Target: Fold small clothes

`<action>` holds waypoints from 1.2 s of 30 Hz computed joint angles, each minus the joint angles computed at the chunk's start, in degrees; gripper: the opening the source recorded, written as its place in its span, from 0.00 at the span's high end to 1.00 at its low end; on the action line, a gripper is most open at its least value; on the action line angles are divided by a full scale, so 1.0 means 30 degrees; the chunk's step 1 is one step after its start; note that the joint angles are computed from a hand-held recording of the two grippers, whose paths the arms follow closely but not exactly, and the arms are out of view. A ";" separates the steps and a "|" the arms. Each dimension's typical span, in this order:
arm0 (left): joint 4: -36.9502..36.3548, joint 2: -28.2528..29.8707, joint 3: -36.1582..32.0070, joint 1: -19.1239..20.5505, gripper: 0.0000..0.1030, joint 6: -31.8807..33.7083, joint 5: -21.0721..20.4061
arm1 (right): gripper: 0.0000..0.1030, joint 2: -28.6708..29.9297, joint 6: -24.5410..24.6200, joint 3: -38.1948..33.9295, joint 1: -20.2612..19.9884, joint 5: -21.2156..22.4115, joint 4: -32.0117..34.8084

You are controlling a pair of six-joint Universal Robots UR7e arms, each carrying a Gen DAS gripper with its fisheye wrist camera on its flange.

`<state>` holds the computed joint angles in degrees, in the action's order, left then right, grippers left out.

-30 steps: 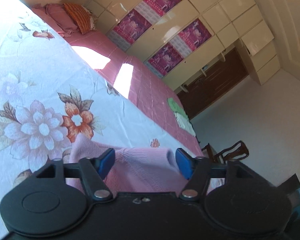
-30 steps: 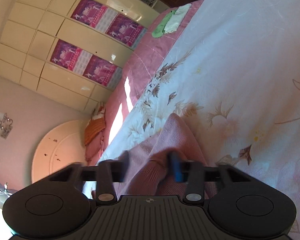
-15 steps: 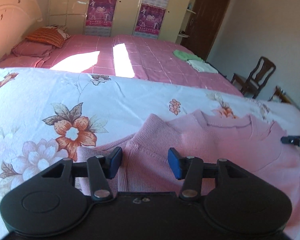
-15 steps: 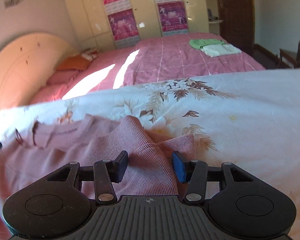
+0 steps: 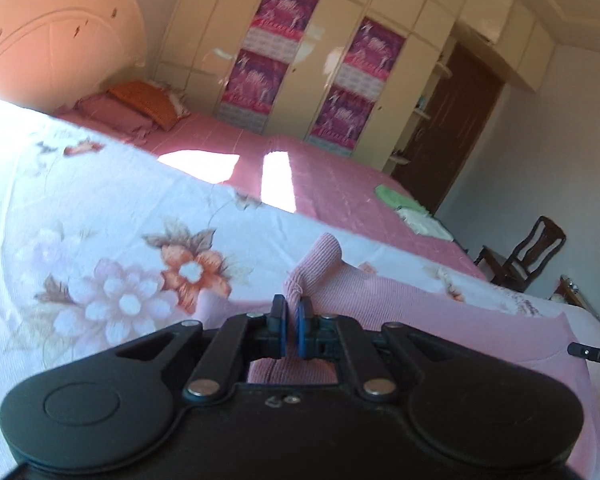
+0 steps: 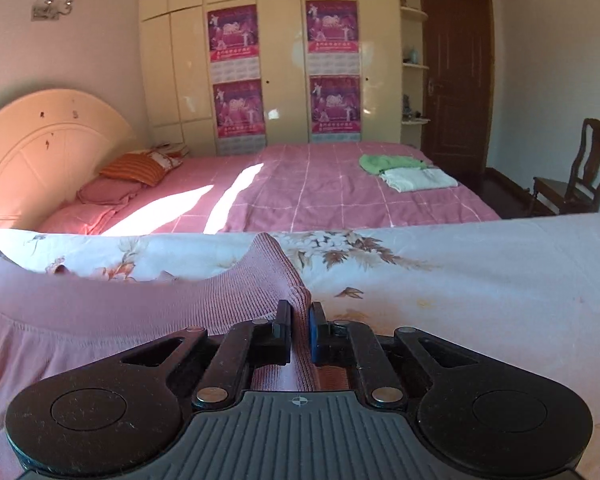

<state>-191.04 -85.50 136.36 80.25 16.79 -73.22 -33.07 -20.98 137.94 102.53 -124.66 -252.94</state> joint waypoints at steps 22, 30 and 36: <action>0.2716 0.2783 -0.2356 -0.1941 0.57 0.6540 0.4342 | 0.68 -0.1086 -0.1345 -0.1818 0.0404 -0.1742 0.5579; -0.2734 0.2609 -0.0749 -0.1475 0.96 0.7472 0.1317 | 0.94 -0.0316 -0.1539 -0.1140 0.0244 -0.0034 0.0627; 0.0225 0.3309 -0.2190 -0.1204 0.95 0.2640 0.3445 | 1.00 0.0219 0.0150 -0.2185 -0.0413 -0.3478 0.2350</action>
